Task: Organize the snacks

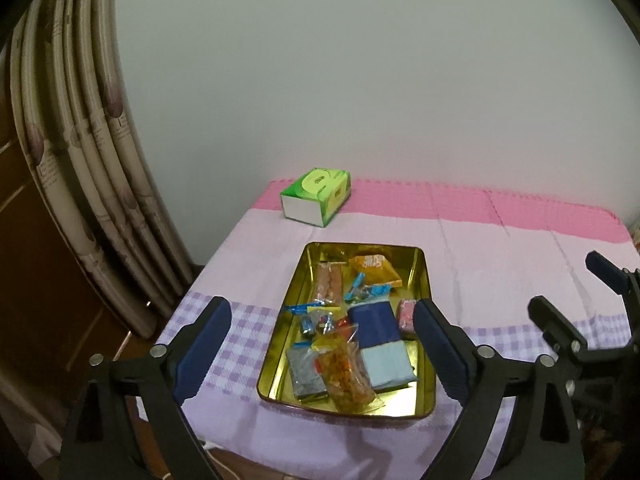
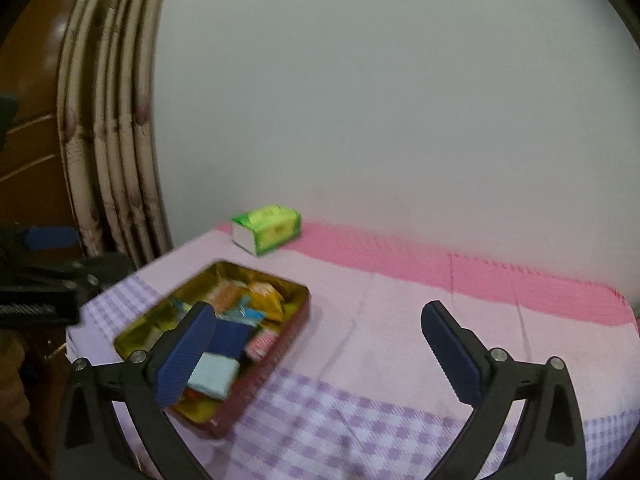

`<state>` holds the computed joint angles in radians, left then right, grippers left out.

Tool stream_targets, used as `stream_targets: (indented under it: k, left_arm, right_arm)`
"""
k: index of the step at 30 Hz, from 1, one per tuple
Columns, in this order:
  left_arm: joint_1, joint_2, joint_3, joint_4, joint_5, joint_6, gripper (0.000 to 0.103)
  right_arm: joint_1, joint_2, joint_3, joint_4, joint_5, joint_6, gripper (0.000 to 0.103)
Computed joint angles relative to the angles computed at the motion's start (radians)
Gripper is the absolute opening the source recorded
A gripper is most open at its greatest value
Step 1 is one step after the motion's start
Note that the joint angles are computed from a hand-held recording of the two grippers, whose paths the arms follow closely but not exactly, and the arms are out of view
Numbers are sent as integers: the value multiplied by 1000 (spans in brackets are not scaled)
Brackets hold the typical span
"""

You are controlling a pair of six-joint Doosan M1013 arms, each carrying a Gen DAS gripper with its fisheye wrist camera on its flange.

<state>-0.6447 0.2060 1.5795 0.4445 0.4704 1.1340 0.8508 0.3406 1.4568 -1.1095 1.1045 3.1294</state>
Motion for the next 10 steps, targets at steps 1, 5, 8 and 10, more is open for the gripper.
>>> stream_targets:
  k: [1, 5, 8, 10]
  left_arm:
    - [-1, 1, 2, 15, -3, -19, 95]
    - [7, 5, 1, 19, -5, -44, 95]
    - [7, 12, -7, 27, 17, -57, 95]
    - [3, 18, -13, 37, 37, -61, 95]
  right_arm:
    - [-10, -11, 20, 29, -4, 6, 102]
    - [-58, -57, 116, 138, 19, 1, 102]
    - [-112, -98, 199, 244, 35, -13, 102]
    - [-147, -120, 245, 304, 60, -18, 102]
